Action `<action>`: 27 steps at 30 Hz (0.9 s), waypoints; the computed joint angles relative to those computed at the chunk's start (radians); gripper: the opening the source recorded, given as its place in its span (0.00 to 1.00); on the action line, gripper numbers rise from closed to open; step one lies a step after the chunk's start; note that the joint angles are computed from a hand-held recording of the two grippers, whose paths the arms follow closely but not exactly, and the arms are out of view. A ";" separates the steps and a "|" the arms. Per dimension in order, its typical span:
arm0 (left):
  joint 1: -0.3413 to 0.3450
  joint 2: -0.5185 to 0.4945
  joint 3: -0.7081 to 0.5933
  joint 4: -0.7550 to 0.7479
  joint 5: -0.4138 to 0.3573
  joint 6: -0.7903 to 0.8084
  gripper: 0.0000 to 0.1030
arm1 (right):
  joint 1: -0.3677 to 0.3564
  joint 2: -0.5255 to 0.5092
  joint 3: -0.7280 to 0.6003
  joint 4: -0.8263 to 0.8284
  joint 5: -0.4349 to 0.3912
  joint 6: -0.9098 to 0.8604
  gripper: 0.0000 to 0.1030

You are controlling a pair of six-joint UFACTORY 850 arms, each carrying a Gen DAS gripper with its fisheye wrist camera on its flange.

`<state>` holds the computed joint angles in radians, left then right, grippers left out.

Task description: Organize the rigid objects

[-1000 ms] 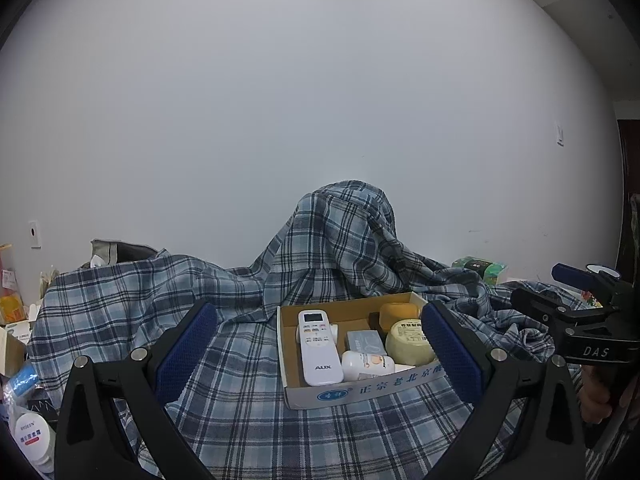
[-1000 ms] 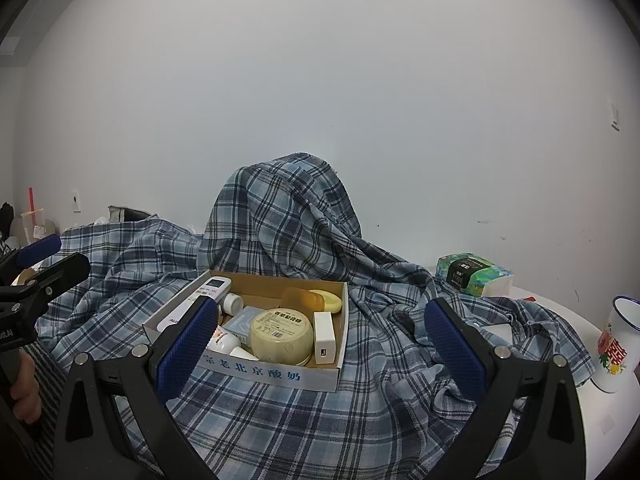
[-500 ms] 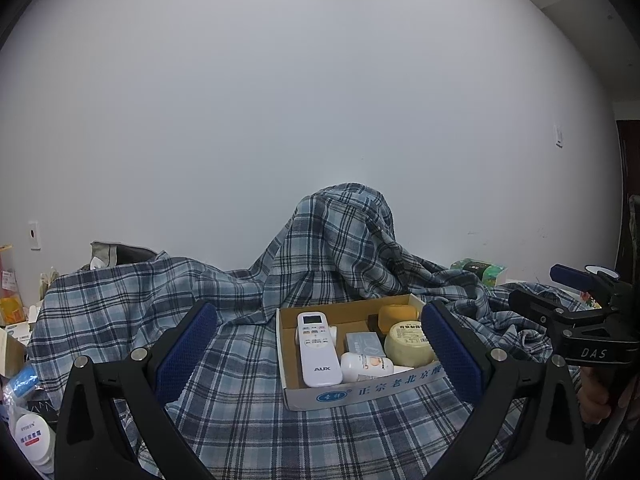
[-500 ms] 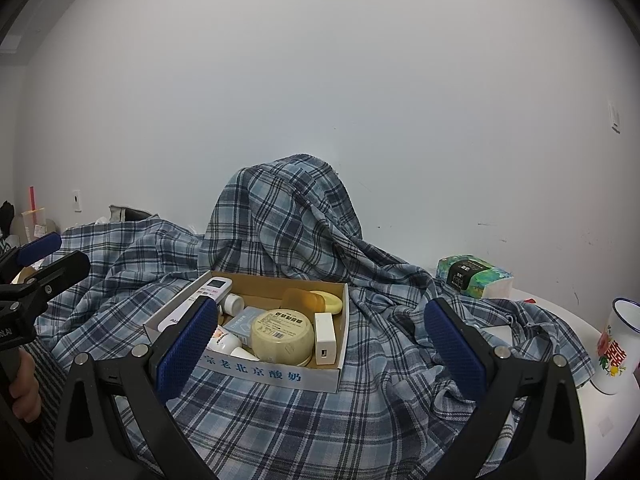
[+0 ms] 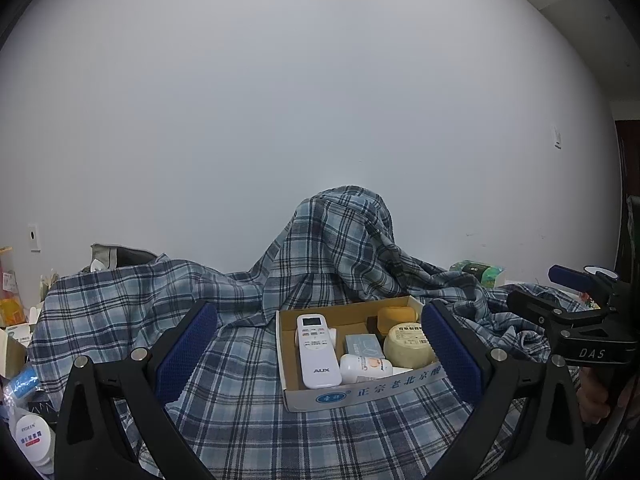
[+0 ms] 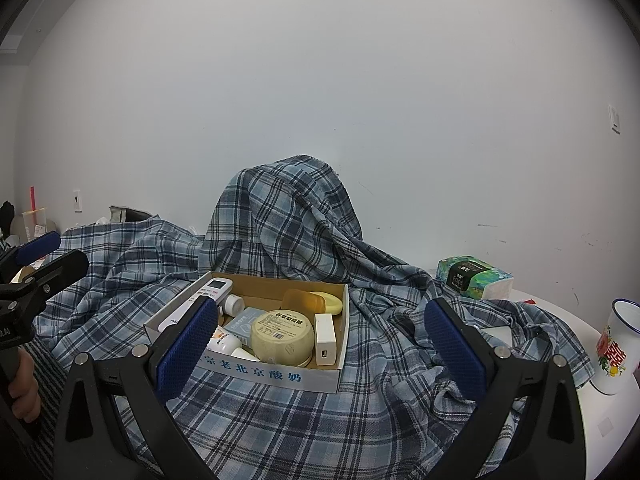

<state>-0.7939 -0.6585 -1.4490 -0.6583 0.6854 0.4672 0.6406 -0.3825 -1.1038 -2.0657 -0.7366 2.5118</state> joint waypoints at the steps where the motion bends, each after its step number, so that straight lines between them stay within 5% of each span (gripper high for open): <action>1: 0.000 0.000 0.000 0.000 0.001 0.000 1.00 | 0.000 0.001 0.000 0.000 -0.001 -0.001 1.00; 27: -0.001 0.002 0.002 -0.001 0.006 -0.002 1.00 | -0.001 0.004 0.004 -0.020 -0.003 0.005 1.00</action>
